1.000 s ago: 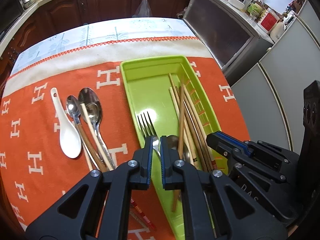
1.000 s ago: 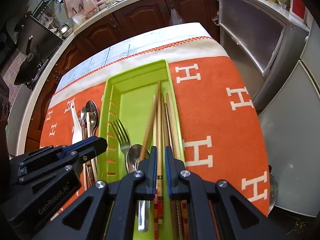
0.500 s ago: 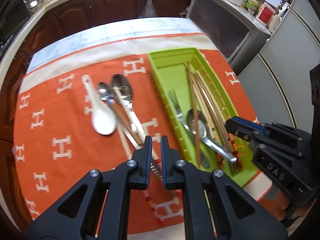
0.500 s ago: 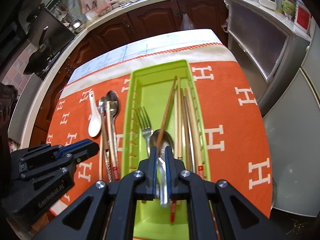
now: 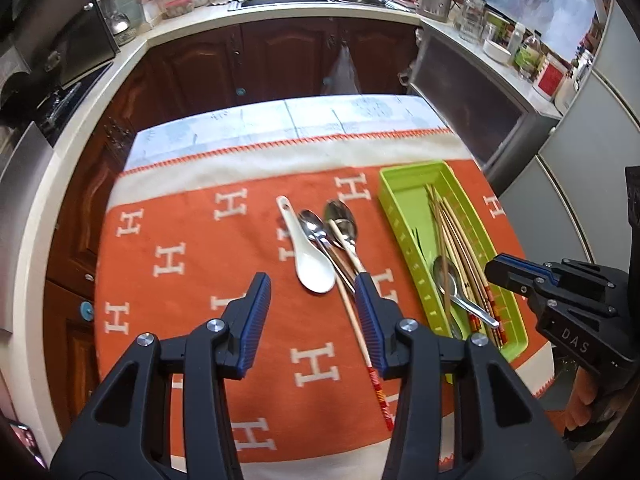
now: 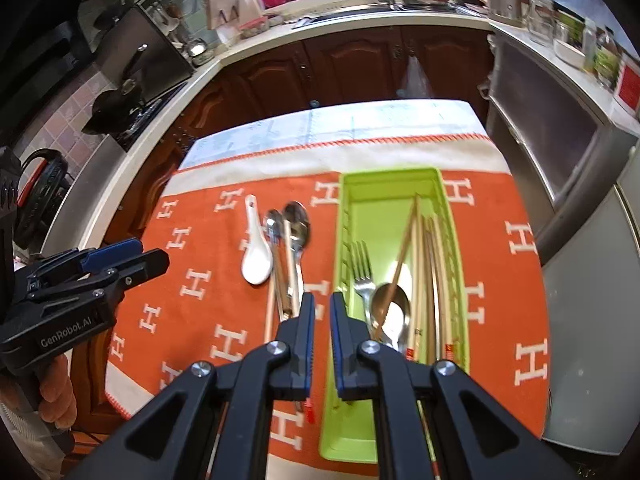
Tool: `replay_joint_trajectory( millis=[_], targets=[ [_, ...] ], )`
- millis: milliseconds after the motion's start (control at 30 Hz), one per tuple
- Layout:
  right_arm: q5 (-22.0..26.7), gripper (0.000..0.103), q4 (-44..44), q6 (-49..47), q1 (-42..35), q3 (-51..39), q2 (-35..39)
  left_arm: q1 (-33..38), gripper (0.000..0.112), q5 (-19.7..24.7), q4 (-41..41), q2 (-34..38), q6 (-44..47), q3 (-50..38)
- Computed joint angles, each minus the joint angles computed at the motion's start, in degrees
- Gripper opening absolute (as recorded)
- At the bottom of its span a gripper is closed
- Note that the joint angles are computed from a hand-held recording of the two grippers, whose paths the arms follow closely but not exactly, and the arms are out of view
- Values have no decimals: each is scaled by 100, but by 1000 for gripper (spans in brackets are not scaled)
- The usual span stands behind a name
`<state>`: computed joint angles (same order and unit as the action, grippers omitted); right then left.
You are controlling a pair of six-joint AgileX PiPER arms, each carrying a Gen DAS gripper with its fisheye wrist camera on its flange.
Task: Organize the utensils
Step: 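Move the left gripper over the white ceramic spoon and the right over a metal spoon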
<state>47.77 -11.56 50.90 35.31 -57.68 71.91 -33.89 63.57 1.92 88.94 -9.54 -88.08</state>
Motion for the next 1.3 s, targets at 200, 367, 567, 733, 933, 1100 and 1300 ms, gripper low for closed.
replay_joint_trajectory(
  millis=[200, 367, 567, 733, 933, 1100, 1300],
  targets=[
    [288, 7, 433, -715, -273, -984, 575, 475, 40, 358, -135, 335, 424, -709],
    [337, 7, 1148, -1461, -714, -1624, 1217, 786, 40, 594, -479, 1013, 809, -1354],
    [207, 7, 1950, -2099, -1113, -2045, 2142, 853, 40, 276, -656, 1839, 937, -1475],
    [-8, 7, 2428, -2439, -1254, -2024, 2717, 1013, 40, -124, -1151, 2537, 1117, -1498],
    [-124, 7, 2763, -2740, -1394, -1996, 3100, 1166, 40, -506, -1717, 3158, 1282, -1571],
    [-185, 7, 2916, -2887, -1472, -2046, 3324, 1174, 40, -641, -1901, 3537, 1343, -1746],
    [-221, 7, 3085, -3016, -1490, -2094, 3538, 1156, 39, -1043, -2309, 3642, 1659, -1575]
  ],
)
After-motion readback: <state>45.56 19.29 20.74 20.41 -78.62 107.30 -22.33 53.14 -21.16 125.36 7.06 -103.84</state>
